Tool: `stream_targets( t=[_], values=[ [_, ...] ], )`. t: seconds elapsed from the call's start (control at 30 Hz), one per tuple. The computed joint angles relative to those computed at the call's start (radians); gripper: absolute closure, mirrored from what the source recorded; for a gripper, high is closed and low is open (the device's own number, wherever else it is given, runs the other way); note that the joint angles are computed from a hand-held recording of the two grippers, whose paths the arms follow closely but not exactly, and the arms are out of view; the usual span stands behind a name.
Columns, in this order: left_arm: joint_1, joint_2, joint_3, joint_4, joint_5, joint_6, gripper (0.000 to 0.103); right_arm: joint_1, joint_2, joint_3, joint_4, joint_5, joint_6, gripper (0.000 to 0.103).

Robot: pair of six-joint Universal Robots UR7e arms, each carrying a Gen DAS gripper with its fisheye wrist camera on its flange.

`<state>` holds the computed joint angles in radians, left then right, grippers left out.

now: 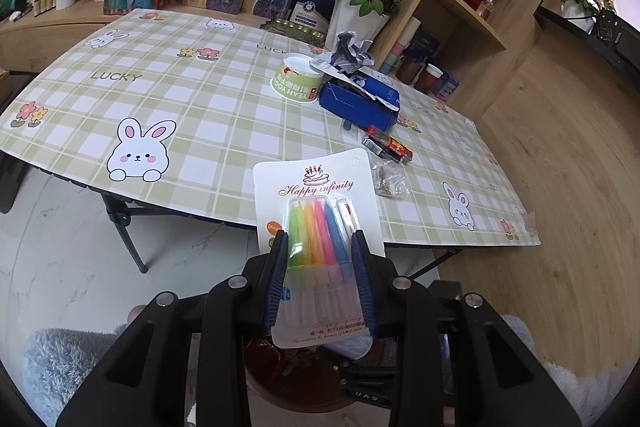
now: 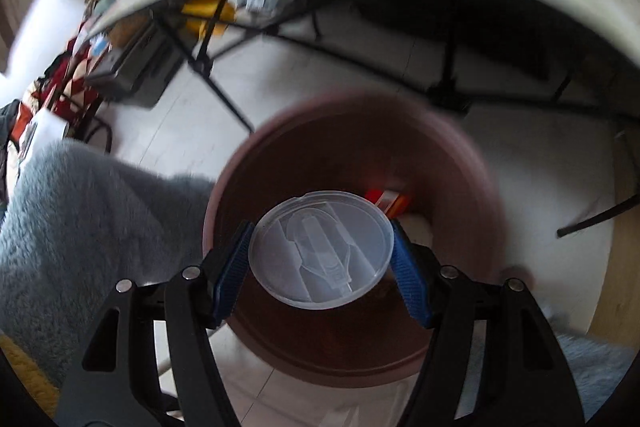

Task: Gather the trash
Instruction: 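Carry the clear lid over the bin and open the right gripper, then carry the candle package over the bin and open the left gripper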

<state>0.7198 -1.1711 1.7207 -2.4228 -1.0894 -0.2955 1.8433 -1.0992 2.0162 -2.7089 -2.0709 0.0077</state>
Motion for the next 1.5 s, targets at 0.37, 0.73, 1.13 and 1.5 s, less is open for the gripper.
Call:
stream_targets(
  t=[0.37, 0.73, 1.13, 1.5],
  values=[
    [-0.003, -0.003, 0.004, 0.001, -0.002, 0.002, 0.072, 0.055, -0.052, 0.013, -0.101, -0.053, -0.022, 0.008],
    [-0.019, 0.001, 0.007, 0.037, 0.012, 0.001, 0.072, 0.142, -0.144, 0.013, -0.420, -0.261, -0.157, 0.006],
    [-0.034, 0.024, 0.004, 0.128, 0.044, 0.006, 0.073, 0.159, -0.213, 0.019, -0.532, -0.262, -0.221, 0.006],
    [-0.015, 0.103, -0.025, 0.246, 0.006, 0.016, 0.073, 0.128, -0.256, 0.073, -0.555, -0.249, -0.199, 0.006]
  ],
)
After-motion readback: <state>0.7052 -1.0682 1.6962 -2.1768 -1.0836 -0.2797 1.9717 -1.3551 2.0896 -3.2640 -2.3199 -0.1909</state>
